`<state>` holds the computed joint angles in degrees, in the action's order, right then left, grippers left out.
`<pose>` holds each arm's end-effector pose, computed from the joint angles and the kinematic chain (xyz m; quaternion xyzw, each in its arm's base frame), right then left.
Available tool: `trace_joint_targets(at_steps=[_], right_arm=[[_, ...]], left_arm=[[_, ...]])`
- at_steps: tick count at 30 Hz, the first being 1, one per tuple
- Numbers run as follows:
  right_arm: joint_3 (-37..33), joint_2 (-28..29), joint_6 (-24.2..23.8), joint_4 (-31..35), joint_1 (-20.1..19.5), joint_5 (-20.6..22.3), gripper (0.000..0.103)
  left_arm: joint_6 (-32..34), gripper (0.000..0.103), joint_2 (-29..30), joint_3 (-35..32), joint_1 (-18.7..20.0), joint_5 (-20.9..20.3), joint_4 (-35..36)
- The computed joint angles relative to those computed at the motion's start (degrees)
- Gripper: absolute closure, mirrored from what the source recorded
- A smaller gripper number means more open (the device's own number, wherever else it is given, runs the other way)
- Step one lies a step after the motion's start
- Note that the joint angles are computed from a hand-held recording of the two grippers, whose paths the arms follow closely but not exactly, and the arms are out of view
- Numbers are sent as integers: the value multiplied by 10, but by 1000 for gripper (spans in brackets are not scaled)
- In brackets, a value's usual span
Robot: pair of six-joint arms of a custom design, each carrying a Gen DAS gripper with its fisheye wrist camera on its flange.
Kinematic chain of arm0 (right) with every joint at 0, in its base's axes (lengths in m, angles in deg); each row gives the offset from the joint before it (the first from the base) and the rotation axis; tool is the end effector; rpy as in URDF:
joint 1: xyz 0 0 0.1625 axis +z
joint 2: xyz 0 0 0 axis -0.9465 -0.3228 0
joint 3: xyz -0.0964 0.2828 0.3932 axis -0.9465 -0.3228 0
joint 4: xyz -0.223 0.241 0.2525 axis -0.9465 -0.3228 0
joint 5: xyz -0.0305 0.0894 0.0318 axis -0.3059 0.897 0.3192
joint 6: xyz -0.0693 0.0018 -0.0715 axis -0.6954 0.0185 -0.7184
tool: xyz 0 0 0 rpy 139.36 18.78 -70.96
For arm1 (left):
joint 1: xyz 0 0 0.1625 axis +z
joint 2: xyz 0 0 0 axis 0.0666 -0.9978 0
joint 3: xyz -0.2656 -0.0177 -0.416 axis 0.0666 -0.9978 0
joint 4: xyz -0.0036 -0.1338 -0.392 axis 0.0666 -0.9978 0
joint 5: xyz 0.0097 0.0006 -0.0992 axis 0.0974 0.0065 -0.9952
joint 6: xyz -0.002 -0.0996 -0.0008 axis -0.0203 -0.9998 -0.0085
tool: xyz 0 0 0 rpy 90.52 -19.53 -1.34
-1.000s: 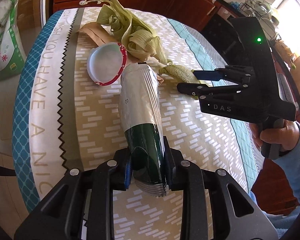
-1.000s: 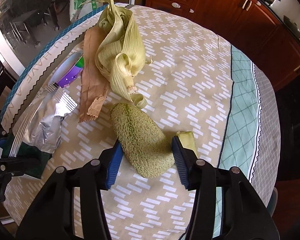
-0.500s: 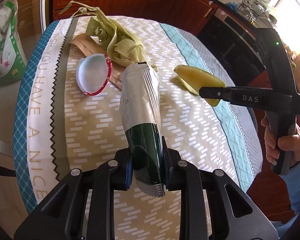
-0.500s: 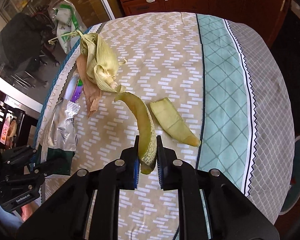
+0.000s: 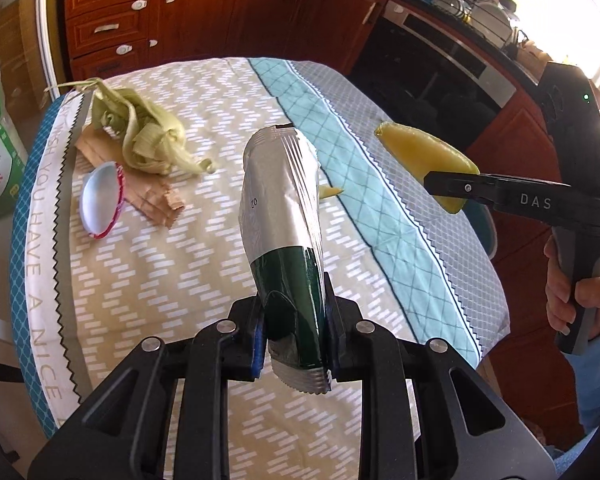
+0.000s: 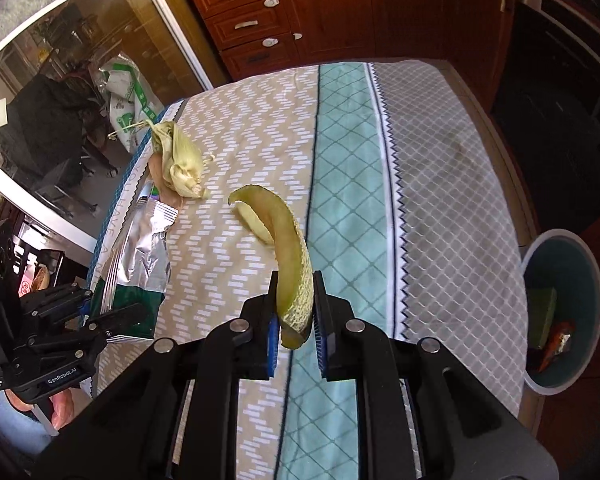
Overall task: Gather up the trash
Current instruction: 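Carry the chip bag and rind over the bin and open both tools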
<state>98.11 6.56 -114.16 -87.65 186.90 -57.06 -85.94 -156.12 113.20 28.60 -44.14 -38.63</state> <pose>0.3607 -0.5059 0.0720 0.4177 -0.8973 0.0154 0.1421 -0.1256 -0.3292 0.2869 -0.0603 0.8958 -0.3386 0.2816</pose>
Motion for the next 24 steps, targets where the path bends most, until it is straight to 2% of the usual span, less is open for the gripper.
trace_joint_targets(at_steps=[7,13,19,24], right_arm=[[20,-62,-7,-26,-52,-13,89],[21,-114,-4,-43,-105,-28,89],[10,-140,8,-58,-153,-42,89],[4,-143,29,-63,-186,-51,89]], left_arm=[[147,80,139,-49,37,-13,-156],[297,80,263,-122,74,-51,-287],[402,79,369,-212,109,-94,-337],[456,79,442,-287,136,-128,-336]])
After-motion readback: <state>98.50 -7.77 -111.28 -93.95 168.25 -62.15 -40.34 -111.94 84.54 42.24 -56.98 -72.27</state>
